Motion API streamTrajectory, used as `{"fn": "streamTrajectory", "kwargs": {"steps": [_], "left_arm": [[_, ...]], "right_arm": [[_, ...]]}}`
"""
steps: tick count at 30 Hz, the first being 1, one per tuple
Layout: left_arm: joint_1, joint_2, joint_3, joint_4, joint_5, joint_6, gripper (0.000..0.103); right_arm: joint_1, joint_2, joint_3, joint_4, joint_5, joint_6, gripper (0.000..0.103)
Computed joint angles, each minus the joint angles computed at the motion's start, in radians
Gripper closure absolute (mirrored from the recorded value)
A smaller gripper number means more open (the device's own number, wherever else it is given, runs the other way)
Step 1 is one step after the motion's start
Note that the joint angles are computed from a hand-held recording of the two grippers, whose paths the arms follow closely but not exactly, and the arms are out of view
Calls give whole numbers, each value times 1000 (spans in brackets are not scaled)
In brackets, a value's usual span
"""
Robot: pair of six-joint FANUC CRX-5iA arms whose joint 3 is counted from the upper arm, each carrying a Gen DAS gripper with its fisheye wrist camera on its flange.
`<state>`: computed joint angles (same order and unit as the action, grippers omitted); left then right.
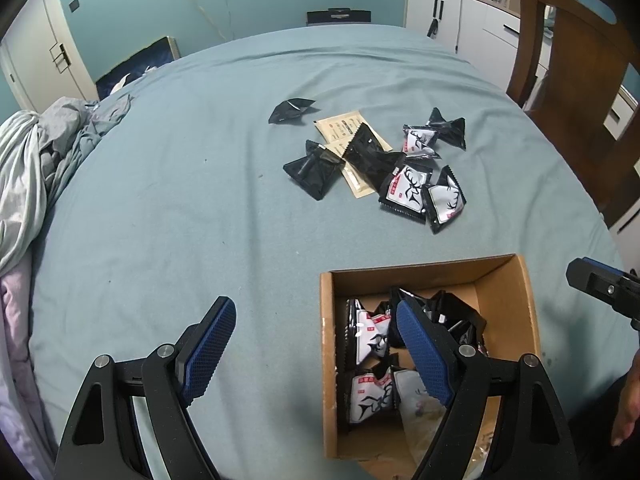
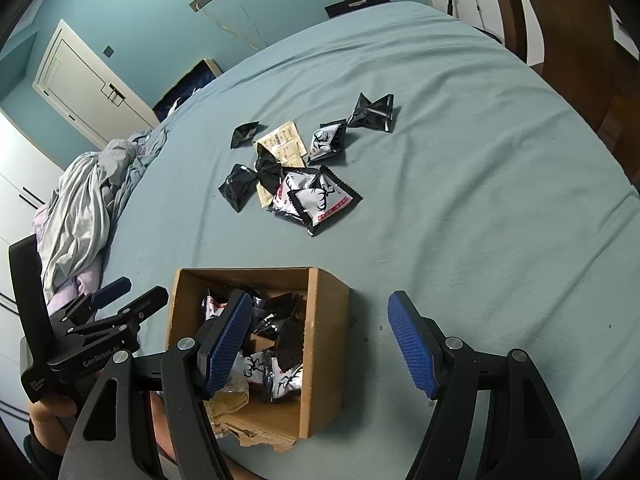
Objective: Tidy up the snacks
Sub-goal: 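Move both open grippers back from the box toward the snack pile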
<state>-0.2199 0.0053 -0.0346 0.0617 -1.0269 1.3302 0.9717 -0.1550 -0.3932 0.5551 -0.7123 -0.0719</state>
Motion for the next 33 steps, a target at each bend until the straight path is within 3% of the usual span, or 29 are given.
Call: {"fn": "streamTrajectory", "kwargs": {"steps": [17, 26, 33], "left_arm": [[-9, 2, 3, -11, -11, -5, 19], [-13, 11, 13, -11, -10, -6, 19], [-28, 22, 22, -2, -8, -22, 19]], "right_arm": [[-17, -13, 15, -36, -1, 39, 33], [-62, 58, 133, -145, -115, 217, 33], [-146, 117, 194, -263, -80, 317, 33]]}}
